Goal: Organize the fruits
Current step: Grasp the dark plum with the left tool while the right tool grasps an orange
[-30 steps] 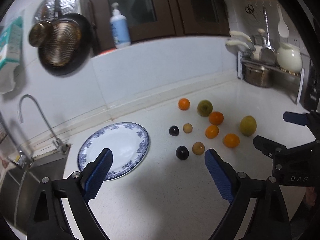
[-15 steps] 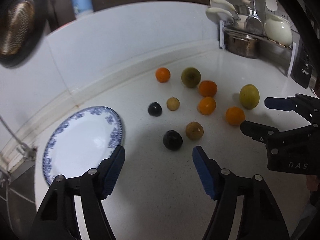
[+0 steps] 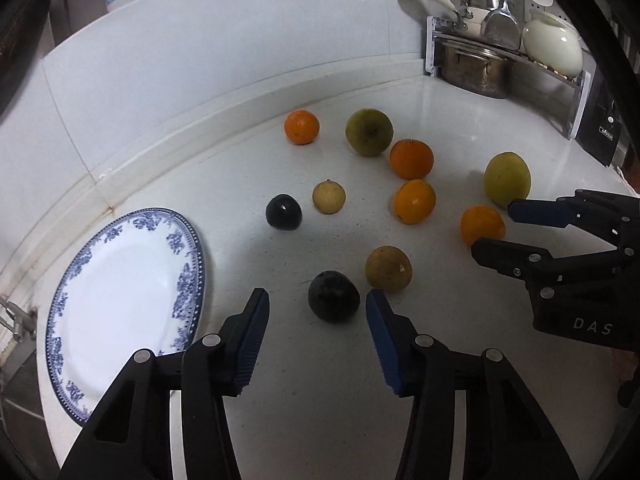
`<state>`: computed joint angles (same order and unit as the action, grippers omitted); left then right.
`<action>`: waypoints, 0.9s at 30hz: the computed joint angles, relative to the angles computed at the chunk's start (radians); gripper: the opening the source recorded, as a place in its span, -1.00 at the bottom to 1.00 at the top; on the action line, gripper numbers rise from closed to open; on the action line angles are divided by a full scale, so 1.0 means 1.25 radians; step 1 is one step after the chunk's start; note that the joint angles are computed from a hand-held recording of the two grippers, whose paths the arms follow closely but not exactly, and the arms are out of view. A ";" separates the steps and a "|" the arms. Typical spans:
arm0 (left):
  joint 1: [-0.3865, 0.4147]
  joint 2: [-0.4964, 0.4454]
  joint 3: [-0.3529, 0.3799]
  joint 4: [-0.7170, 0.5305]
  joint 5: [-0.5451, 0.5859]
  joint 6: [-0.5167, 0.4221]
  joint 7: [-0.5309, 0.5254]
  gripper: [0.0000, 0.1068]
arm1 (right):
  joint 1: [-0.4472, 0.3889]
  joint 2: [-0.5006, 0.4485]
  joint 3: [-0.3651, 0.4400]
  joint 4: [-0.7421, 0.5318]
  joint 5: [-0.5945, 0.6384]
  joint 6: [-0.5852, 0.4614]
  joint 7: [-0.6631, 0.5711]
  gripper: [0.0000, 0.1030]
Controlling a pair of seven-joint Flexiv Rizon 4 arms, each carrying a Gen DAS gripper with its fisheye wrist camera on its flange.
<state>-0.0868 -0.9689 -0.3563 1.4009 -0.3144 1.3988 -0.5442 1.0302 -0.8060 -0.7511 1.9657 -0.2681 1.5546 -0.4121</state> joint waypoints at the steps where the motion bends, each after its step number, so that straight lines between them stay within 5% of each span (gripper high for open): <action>1: 0.002 -0.001 -0.003 -0.003 -0.002 -0.012 0.001 -0.12 | -0.006 0.001 0.006 -0.003 0.000 -0.001 -0.002 0.14; 11: -0.040 -0.018 0.064 -0.074 -0.015 -0.136 -0.050 -0.36 | -0.055 0.007 0.056 -0.024 -0.008 0.006 -0.019 -0.10; 27: -0.027 -0.002 0.042 -0.043 -0.032 -0.113 -0.057 -0.46 | -0.048 0.002 0.050 -0.021 0.000 0.025 -0.031 -0.27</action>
